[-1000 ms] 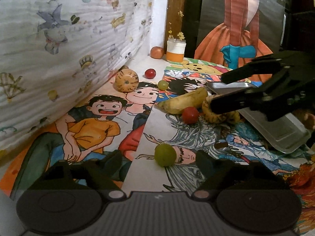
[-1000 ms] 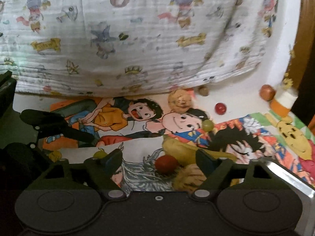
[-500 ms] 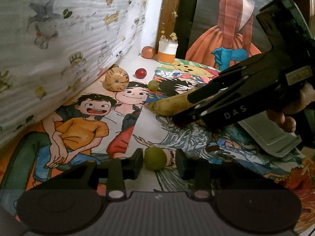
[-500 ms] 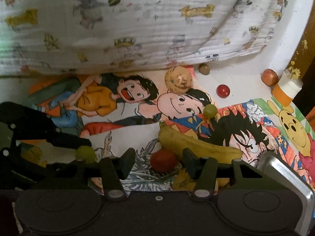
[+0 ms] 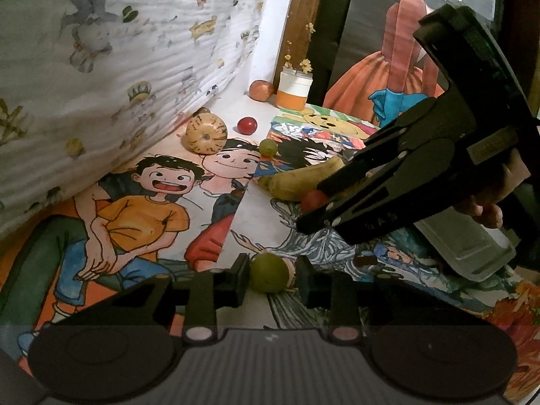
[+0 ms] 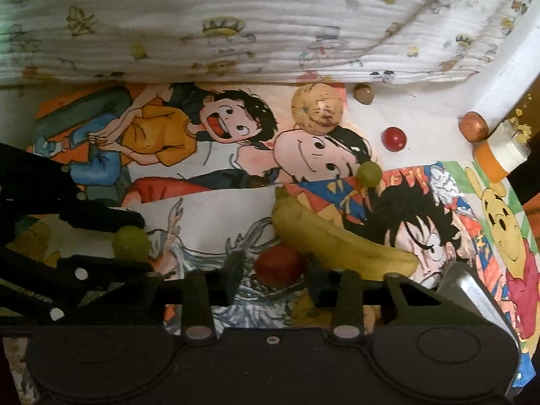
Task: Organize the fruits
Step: 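Grasp the red cherry tomato with the right gripper while the left gripper grasps the green grape, then lower the tomato into the metal tray with the right gripper while the left gripper drops the grape beside it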
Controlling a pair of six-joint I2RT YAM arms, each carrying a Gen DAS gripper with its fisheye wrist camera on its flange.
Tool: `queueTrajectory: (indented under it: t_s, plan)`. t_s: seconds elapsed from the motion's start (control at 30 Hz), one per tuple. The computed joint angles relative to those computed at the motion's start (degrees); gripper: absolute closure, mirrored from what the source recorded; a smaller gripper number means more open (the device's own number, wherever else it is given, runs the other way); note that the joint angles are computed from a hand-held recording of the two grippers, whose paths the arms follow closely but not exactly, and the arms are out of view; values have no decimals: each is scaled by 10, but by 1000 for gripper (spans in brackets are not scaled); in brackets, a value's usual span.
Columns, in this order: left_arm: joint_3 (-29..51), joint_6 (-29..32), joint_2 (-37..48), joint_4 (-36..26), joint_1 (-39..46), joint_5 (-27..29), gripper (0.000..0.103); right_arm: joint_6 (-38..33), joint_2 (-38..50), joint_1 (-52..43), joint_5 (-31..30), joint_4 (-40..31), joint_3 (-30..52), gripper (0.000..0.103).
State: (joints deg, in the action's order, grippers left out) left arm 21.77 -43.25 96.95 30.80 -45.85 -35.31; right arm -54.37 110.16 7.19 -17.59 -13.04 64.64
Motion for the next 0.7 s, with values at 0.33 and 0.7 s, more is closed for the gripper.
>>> queueTrajectory:
  t_s: [0.33,0.7]
  plan:
    - [-3,-29,-5,0,4,4,75,-24,-23,-9,-16,64,-54,70]
    - [18,-68,-9,-45,-14,-19,76,-4,-94,-91,-174,124,-144,70]
